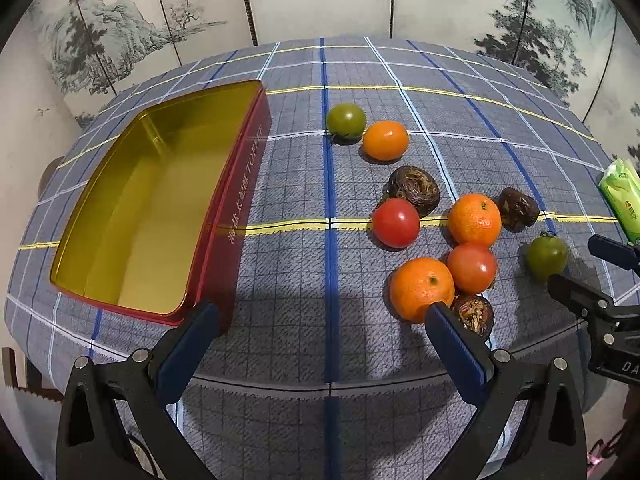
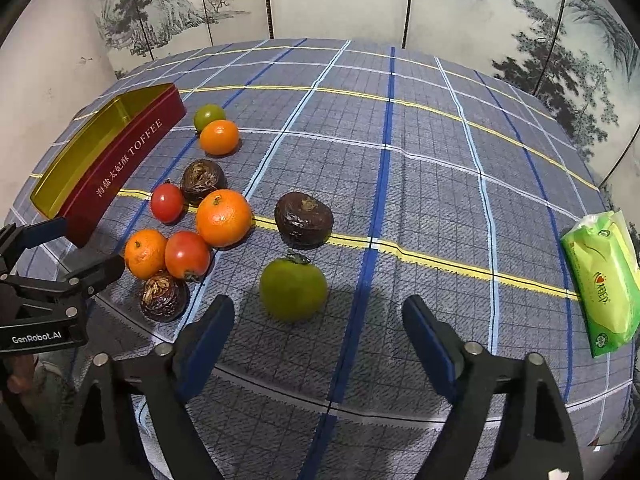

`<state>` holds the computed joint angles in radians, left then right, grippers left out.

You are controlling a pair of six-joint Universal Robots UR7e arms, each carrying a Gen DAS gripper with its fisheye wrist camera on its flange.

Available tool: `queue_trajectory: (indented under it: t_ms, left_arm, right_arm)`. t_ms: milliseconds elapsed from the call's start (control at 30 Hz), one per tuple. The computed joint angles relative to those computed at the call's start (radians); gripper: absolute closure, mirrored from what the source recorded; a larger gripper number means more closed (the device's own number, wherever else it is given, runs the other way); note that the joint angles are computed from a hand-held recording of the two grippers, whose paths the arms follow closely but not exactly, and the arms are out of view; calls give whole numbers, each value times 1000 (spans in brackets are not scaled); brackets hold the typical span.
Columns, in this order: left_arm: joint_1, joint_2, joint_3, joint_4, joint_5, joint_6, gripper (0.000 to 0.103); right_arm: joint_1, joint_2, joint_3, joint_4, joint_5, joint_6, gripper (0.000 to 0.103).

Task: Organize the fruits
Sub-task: 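Move right tool toward the green fruit while left tool approaches a mandarin orange, then close right tool on the green fruit while left tool grasps the mandarin orange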

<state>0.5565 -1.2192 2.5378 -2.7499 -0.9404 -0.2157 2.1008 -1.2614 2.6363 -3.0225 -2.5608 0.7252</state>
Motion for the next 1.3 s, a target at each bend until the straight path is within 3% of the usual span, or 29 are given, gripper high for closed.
queue_trajectory:
  t_ms: [167,567,1000,1300]
  left_arm:
    - [1,-11,5,14,-10,-2,1]
    - [2,-15,6,4,-28,23,7]
    - [18,-1,-14,-8,-77,67,13]
    - [28,13,-37,7,-121,90,17]
  right_arm:
    - [-2,10,0,-17,11,-20,25]
    - [-43,76,0,-162,46,-109,49]
    - [-75,128,-6,-265,57,-181,67]
    - [-73,128,12,-309,57,-180,69]
